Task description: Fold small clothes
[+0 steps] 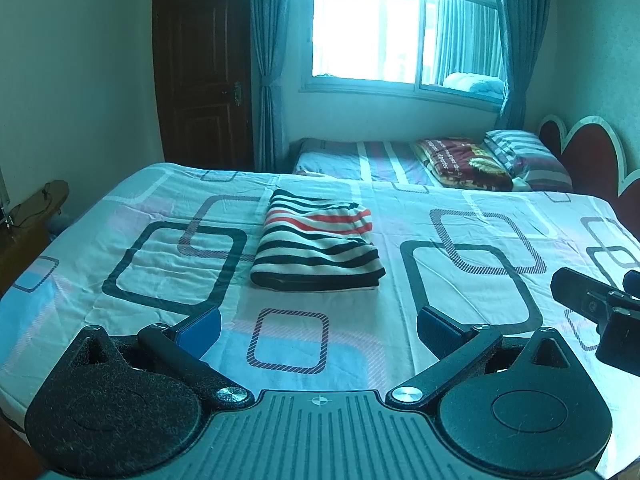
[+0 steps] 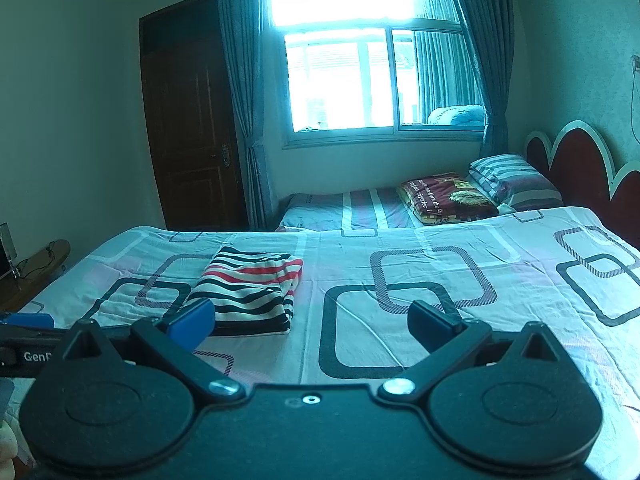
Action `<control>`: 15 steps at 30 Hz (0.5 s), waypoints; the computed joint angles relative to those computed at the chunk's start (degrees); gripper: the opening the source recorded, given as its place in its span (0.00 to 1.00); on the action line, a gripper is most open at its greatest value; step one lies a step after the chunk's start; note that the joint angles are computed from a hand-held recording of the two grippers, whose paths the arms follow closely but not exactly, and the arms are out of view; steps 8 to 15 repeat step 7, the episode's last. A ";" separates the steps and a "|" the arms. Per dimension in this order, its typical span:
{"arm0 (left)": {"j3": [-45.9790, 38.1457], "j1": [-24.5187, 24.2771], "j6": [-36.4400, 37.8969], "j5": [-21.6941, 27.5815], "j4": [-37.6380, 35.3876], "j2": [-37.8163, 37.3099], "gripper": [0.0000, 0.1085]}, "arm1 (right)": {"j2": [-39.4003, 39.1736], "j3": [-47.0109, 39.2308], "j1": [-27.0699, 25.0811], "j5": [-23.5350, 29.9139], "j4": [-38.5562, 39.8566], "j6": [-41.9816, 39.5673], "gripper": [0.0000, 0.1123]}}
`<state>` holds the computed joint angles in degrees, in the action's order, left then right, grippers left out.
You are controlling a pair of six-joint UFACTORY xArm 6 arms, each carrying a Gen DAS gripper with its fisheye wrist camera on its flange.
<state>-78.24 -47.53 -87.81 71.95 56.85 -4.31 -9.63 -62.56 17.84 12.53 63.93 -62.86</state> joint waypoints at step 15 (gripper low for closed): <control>1.95 1.88 -1.20 -3.65 3.34 -0.44 0.95 | 2.42 -1.45 0.45 -0.83 -1.23 1.51 0.91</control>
